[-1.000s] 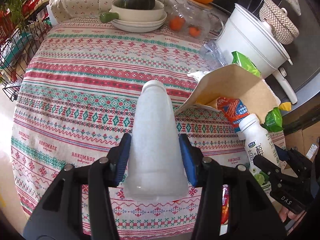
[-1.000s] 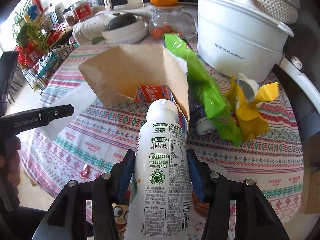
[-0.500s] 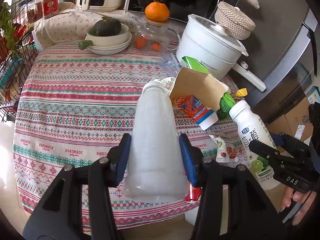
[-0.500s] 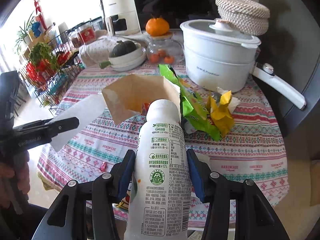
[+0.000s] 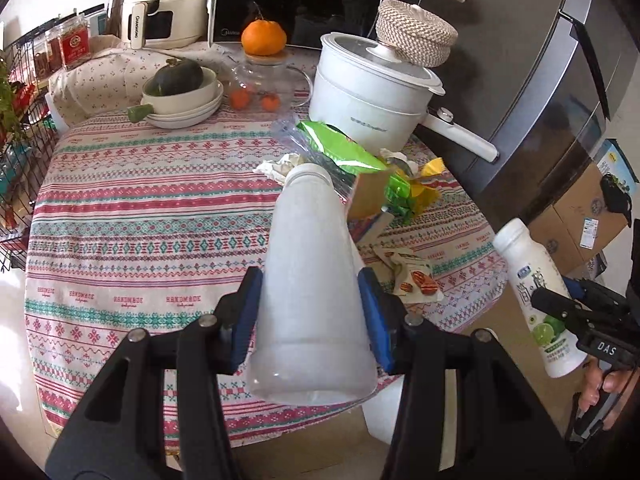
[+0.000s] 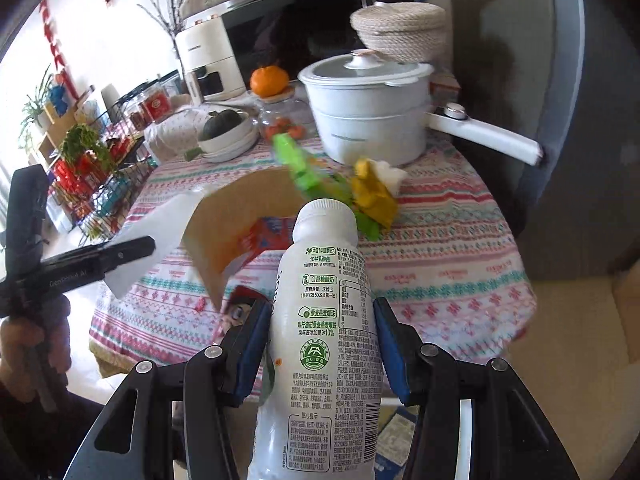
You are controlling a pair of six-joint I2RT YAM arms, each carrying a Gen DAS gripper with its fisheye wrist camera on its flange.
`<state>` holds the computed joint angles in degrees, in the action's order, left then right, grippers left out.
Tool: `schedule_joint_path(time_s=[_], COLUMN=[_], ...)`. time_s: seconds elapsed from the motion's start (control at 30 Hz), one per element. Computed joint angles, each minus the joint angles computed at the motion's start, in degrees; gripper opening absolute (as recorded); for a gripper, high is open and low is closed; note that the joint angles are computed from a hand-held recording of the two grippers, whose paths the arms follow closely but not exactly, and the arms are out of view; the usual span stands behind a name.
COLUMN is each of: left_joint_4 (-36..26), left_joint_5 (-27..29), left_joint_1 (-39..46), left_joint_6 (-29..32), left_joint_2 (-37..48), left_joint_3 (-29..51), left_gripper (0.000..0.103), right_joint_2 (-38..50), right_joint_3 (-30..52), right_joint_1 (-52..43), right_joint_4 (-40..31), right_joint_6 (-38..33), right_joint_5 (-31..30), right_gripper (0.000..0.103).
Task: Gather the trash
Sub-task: 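Lift both bottles off the table and carry them toward the white bin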
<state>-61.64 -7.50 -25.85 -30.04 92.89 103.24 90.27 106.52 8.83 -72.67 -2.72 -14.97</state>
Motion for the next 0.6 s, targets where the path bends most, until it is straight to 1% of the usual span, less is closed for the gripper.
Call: schedule_joint_path(time_s=[0.17, 0.3, 0.43, 0.6], left_joint_4=[0.9, 1.8, 1.7, 0.8], left_joint_5=[-0.9, -0.1, 1.1, 3.4], left_joint_1=[1.6, -0.5, -6.3, -15.7], left_joint_6=[-1.1, 0.0, 2.4, 3.7], left_joint_2=[-0.9, -2.0, -2.0, 0.7], left_joint_3=[-1.1, -0.2, 2.9, 6.5], left_gripper=[0.050, 0.050, 0.050, 0.050], right_joint_2=[-1.6, -2.6, -4.4, -8.2], right_joint_3=[-2.8, -3.5, -4.4, -9.3], right_joint_1=[-4.0, -6.8, -10.0, -14.4], right_joint_4=[-0.8, -1.5, -3.5, -5.6], right_joint_6=[-0.8, -2.0, -3.6, -6.5], right_joint_5=[-0.5, -2.0, -4.3, -6.0], right_gripper=[0.053, 0.053, 0.053, 0.053])
